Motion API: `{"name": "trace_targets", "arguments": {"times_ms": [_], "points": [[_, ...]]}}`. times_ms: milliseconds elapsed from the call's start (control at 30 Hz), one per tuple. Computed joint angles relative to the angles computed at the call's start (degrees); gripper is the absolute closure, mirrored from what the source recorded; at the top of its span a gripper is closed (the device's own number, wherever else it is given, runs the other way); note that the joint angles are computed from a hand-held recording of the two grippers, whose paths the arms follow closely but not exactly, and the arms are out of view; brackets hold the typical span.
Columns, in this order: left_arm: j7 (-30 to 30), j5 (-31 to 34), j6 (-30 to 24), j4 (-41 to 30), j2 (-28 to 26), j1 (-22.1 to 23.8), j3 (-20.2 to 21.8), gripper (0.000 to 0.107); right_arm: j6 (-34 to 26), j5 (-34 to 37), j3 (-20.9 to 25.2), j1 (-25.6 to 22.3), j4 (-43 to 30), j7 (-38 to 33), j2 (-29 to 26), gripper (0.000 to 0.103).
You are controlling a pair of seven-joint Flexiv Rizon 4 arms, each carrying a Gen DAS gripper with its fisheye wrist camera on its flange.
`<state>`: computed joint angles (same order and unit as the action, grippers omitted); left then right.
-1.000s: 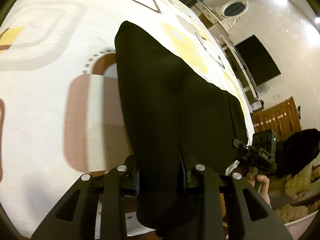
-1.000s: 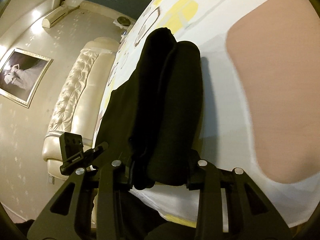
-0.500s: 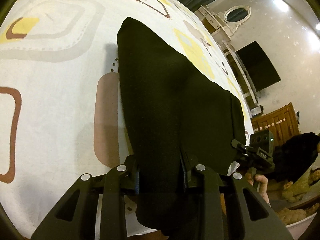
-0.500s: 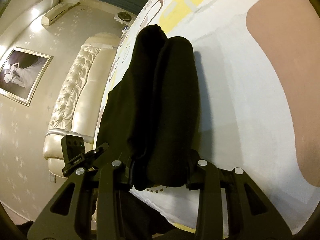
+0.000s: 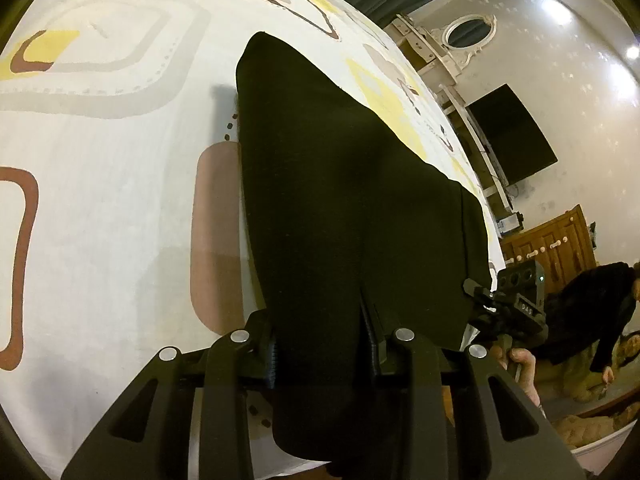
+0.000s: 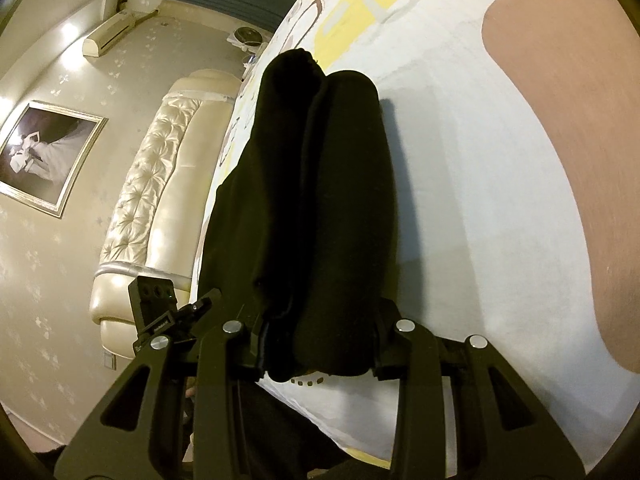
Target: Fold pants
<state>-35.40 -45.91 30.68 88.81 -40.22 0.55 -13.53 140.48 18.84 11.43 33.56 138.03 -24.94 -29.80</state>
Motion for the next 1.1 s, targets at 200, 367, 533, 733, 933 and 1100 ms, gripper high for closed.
{"name": "trace_targets", "arguments": {"times_ms": [200, 367, 533, 733, 933, 1100], "points": [[0.32, 0.2, 0.45, 0.12, 0.14, -0.2, 0.06, 0.073, -0.7, 0.98, -0.37, 0.63, -0.46, -0.36, 0.16, 0.068], [0.78, 0.65, 1.62, 0.6, 0.51, -0.55, 0.23, 0.069, -0.17, 1.13, -0.3, 0.75, -0.79, -0.58, -0.22, 0.064], [3.16, -0.19, 7.56, 3.48, 2.47, -1.09, 0.09, 0.046, 2.68, -0.68, 0.54, -0.35, -0.22, -0.54, -0.48, 0.045], [6.04, -3.46, 8.33, 2.15, 2.2, 0.45, -1.21, 0.027, 0.1, -0.56, -0.76, -0.68, 0.49, -2.26, 1.76, 0.026], [-0.84, 1.0, 5.53, -7.82, -4.23, -0.9, -0.45, 0.027, -2.8, 3.95, -3.63, -0.78, -1.21, -5.56, 3.09, 0.016], [-4.85, 4.45, 3.78, -14.46, -8.45, -1.95, -1.1, 0.027, -2.03, -5.67, -1.79, -8.82, -2.64, -1.87, 0.13, 0.013]]}}
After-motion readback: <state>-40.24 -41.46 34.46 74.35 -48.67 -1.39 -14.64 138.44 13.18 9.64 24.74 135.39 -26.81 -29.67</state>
